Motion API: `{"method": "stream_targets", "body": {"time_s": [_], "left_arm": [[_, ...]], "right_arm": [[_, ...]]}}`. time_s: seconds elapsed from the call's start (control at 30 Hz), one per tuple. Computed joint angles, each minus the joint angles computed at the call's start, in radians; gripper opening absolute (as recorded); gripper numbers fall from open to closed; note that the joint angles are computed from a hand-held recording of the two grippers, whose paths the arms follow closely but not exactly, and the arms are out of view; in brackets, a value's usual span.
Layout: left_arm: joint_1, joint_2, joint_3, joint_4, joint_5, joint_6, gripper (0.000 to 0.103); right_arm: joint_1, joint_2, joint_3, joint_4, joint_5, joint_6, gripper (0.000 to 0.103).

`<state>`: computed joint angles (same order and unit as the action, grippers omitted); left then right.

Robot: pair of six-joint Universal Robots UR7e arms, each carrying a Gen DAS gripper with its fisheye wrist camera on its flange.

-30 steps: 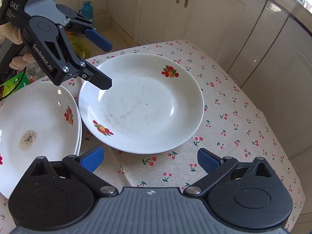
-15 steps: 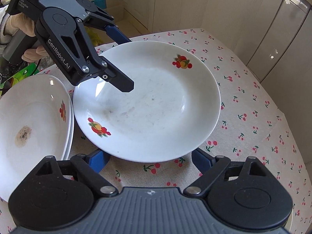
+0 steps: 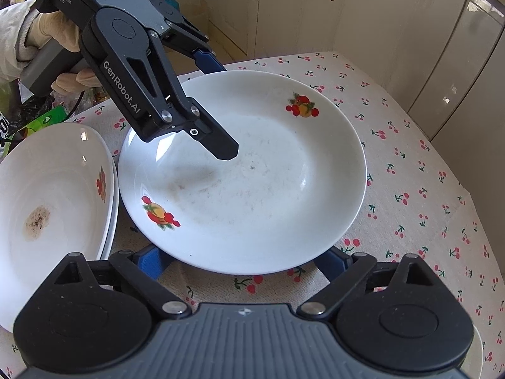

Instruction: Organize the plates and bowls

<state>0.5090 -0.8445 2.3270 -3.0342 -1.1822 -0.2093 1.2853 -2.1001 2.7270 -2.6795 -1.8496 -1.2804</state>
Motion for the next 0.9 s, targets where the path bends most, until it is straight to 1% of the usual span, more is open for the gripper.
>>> {"method": "stream_targets", "body": {"time_s": [0.07, 0.13, 0.23, 0.33, 0.43, 0.57, 0.77, 0.9], "left_arm": [[0.002, 0.005, -0.002, -0.004, 0.002, 0.003, 0.086], [0.004, 0.009, -0.005, -0.005, 0.005, 0.003, 0.086], [0.011, 0.011, -0.009, -0.009, -0.002, 0.005, 0.087], [0.012, 0.013, -0.011, -0.012, -0.006, 0.009, 0.087], [0.013, 0.015, -0.009, -0.019, -0.008, 0.015, 0.087], [0.02, 0.013, -0.012, -0.019, -0.022, 0.017, 0.087], [0.021, 0.01, -0.014, -0.011, -0.026, 0.016, 0.087], [0.011, 0.003, -0.009, -0.009, -0.022, 0.012, 0.086]], "right_arm": [[-0.012, -0.019, 0.006, 0.004, 0.019, -0.01, 0.096], [-0.033, -0.066, 0.01, 0.033, 0.06, -0.021, 0.096], [-0.052, -0.09, 0.01, 0.044, 0.093, -0.021, 0.096], [-0.057, -0.091, 0.022, 0.013, 0.089, -0.037, 0.096], [-0.061, -0.107, 0.022, 0.027, 0.094, -0.035, 0.096], [-0.065, -0.108, 0.029, 0.013, 0.103, -0.044, 0.096], [-0.071, -0.131, 0.029, 0.032, 0.119, -0.05, 0.096], [-0.057, -0.147, 0.023, 0.049, 0.123, -0.039, 0.096]]}}
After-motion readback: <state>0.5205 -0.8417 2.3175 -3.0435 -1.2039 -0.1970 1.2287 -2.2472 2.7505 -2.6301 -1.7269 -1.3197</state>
